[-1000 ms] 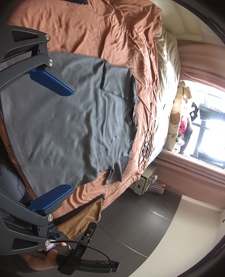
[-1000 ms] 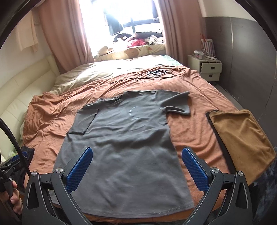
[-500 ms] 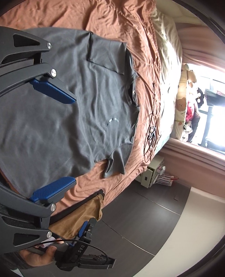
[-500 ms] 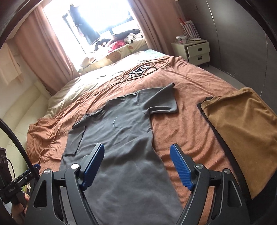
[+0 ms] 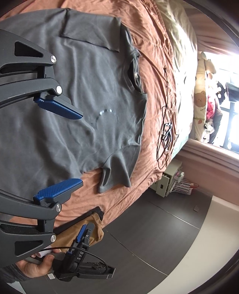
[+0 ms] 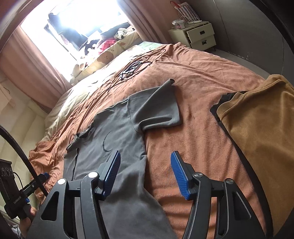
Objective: Fold small clothes
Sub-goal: 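Move the right tool to the other sleeve of the grey T-shirt, then grasp the sleeve with the right gripper and lift it toward the shirt body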
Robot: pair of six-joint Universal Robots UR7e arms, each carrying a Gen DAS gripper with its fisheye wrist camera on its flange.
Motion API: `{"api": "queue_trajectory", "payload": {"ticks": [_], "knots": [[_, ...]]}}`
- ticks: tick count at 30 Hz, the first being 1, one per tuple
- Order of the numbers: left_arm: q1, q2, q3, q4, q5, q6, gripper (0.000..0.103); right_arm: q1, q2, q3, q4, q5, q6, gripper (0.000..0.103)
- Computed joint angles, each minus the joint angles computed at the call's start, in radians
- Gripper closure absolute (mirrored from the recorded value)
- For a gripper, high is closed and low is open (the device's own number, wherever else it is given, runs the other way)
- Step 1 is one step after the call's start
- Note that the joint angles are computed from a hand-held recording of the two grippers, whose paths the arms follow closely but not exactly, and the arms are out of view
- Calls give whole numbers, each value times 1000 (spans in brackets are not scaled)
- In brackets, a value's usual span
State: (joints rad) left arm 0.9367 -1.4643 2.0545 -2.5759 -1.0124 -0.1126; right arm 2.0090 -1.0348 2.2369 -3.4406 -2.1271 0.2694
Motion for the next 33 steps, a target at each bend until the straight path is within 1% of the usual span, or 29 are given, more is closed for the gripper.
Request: {"api": "queue_trajectory", "payload": {"ticks": [1, 6, 7, 10, 11, 12, 16, 18, 20, 22, 25, 27, 31, 33], "knots": [[14, 29, -19, -11, -8, 13, 37, -20, 8, -12, 1, 17, -5, 55], [69, 148, -101, -50, -42, 66, 50, -102, 62, -65, -10, 82, -23, 56], [81, 174, -119, -53, -50, 72, 50, -120, 73, -79, -5, 99, -24, 60], [107, 235, -164, -58, -69, 93, 52, -162, 106, -112, -3, 135, -29, 60], [113, 252, -176, -58, -74, 100, 57, -175, 118, -121, -12, 146, -30, 60], [119, 269, -188, -57, -79, 105, 59, -189, 126, -126, -18, 159, -31, 60], [150, 340, -237, -67, -105, 128, 60, -239, 161, -167, 0, 224, -19, 60], [161, 374, -260, -70, -109, 132, 64, -256, 181, -182, -8, 246, -5, 60], [173, 406, -283, -71, -118, 134, 66, -272, 194, -198, 0, 256, 3, 60], [185, 435, -304, -74, -130, 134, 67, -279, 202, -208, 4, 240, 20, 60], [197, 475, -333, -71, -148, 133, 68, -300, 211, -209, -23, 265, 45, 60], [202, 500, -351, -70, -154, 139, 74, -309, 216, -210, -48, 277, 56, 60], [208, 537, -378, -67, -162, 149, 75, -306, 248, -237, -82, 255, 73, 60], [209, 551, -389, -64, -165, 152, 75, -293, 263, -256, -85, 215, 71, 68]]}}
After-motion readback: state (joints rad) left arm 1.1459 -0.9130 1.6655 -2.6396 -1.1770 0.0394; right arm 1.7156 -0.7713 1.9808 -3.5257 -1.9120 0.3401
